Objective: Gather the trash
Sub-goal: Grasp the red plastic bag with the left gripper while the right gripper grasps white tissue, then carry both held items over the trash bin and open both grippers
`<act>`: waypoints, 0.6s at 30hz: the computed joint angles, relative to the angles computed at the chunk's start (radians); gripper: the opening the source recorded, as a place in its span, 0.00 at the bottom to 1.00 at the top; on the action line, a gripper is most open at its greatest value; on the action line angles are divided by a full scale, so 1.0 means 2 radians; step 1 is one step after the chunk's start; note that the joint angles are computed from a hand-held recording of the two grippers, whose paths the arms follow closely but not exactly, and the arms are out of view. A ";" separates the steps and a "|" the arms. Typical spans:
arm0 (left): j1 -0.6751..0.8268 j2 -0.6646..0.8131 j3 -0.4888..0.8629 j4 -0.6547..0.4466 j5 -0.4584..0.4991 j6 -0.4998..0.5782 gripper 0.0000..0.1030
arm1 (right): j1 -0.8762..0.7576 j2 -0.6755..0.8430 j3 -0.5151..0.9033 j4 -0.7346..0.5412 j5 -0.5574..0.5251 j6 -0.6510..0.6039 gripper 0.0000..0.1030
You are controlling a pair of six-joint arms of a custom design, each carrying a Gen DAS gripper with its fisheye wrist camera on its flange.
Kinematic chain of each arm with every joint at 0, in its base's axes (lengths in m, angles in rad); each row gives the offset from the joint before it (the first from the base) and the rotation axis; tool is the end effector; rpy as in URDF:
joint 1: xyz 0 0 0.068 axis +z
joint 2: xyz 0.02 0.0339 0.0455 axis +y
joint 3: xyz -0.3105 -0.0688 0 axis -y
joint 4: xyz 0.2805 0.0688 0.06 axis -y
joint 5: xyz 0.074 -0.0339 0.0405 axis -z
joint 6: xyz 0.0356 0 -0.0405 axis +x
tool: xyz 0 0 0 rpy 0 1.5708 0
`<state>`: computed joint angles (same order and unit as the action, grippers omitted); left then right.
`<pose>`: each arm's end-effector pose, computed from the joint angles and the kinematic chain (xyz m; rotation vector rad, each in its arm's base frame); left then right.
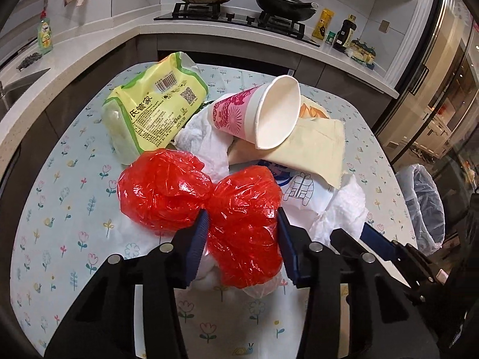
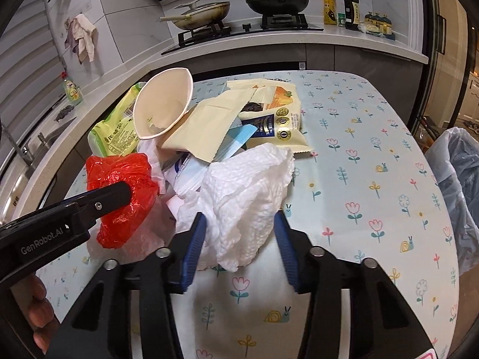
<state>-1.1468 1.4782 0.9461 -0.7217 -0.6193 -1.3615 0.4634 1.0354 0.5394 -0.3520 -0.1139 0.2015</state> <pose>0.1404 -0.2609 0.2342 -0.3881 2.4290 -0.1284 0.1853 0.0971 0.2178 -0.3736 2.4311 0.4359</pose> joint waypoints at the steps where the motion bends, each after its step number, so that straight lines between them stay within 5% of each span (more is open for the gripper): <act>1: -0.002 -0.003 0.000 -0.001 -0.002 0.001 0.38 | 0.002 -0.003 0.000 -0.002 -0.001 0.000 0.22; 5: -0.018 -0.010 0.012 -0.023 -0.020 -0.008 0.36 | 0.002 -0.037 -0.002 -0.019 0.005 -0.005 0.05; 18: -0.100 -0.001 0.120 -0.135 -0.104 -0.050 0.34 | -0.135 -0.179 0.024 -0.143 -0.065 -0.065 0.02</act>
<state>-1.3461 1.4768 1.1869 -0.9922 -0.8276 -1.4624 0.1928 0.6771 0.5872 -0.6381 -0.2442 0.0721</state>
